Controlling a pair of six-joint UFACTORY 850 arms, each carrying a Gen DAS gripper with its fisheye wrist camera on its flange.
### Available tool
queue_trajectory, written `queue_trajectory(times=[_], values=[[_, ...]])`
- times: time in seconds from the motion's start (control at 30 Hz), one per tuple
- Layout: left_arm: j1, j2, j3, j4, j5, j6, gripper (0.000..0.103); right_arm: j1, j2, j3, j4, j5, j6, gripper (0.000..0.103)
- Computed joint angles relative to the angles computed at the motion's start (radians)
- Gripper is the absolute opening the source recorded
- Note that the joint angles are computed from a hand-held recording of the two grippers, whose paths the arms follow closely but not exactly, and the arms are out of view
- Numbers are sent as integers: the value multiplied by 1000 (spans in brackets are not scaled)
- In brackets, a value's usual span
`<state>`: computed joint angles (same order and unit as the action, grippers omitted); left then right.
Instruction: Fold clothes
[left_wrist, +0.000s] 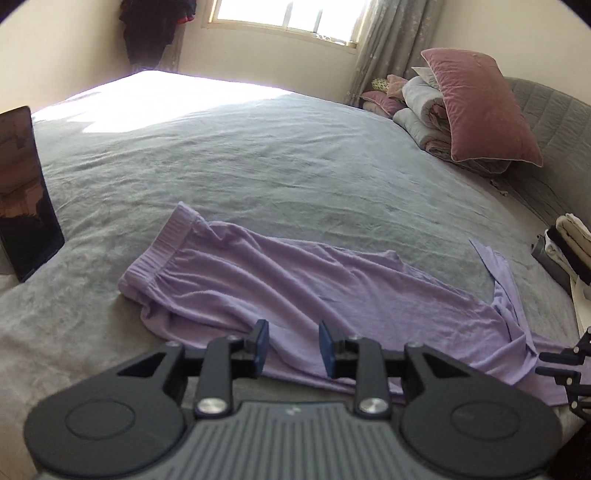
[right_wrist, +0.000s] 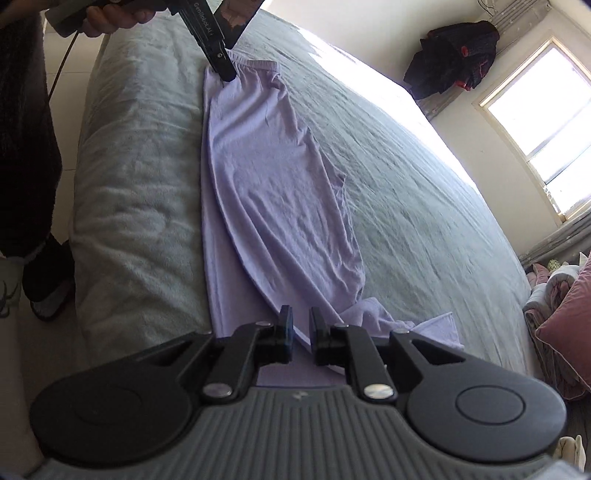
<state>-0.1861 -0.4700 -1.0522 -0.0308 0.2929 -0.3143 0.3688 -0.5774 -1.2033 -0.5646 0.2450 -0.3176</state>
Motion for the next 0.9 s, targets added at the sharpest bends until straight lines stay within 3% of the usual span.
queue_trajectory(times=[0.2, 0.5, 0.8, 0.83, 0.9], values=[[24, -31, -20, -201, -7, 7, 31, 27, -13, 4, -276, 83, 293, 14], [51, -47, -16, -169, 53, -158, 31, 59, -93, -103, -525, 83, 601, 14], [57, -70, -33, -246, 62, -150, 29, 70, -131, -137, -546, 107, 663, 14], [55, -73, -36, -276, 62, -125, 28, 69, -134, -141, -564, 115, 695, 14], [56, -84, -48, -285, 51, -122, 14, 65, -138, -150, -598, 129, 756, 14]])
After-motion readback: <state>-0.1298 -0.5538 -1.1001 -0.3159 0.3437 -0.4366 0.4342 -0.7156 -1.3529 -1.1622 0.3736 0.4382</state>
